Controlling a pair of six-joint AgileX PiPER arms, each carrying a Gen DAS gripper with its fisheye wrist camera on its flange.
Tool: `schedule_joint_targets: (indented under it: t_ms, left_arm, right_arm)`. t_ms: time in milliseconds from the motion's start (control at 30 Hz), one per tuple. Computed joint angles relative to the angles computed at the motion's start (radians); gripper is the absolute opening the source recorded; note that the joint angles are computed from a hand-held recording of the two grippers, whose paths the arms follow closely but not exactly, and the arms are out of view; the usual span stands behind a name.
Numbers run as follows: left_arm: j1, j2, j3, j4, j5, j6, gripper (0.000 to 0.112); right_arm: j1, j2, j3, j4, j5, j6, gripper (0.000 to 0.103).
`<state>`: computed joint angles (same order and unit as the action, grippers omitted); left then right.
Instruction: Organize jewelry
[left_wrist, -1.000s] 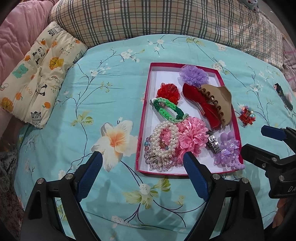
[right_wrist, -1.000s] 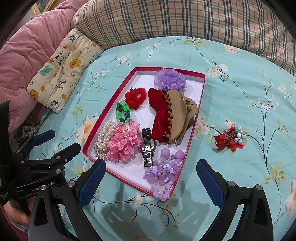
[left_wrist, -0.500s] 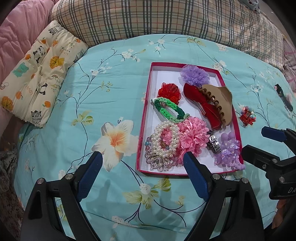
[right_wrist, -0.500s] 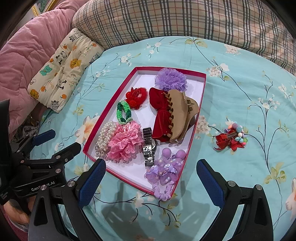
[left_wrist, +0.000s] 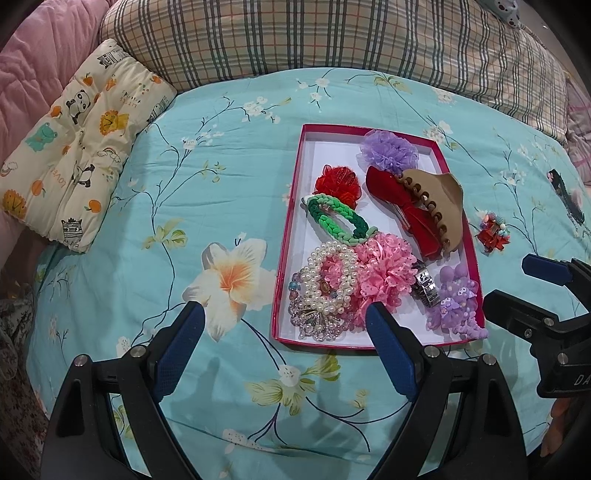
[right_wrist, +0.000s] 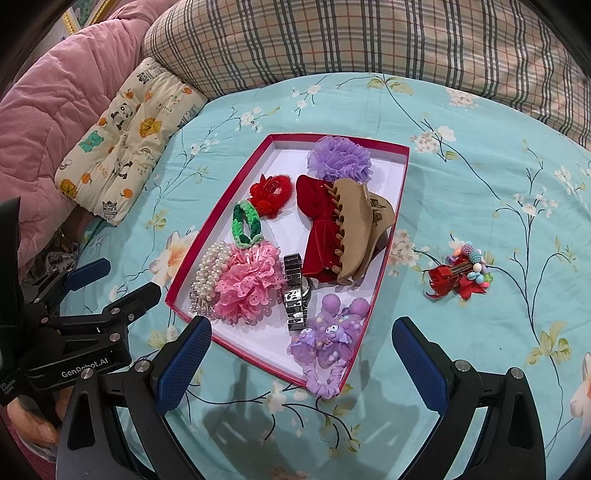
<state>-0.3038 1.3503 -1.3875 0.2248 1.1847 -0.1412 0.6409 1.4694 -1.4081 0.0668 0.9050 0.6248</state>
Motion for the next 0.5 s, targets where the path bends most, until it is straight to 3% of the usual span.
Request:
schedule_joint_targets:
  t_ms: [500]
  left_arm:
    - [-0.012,0.002,-0.009,0.005,0.012,-0.014,0.09]
  right_arm:
    - [-0.004,-0.009,0.003,0.001,0.006,0.003,0.099]
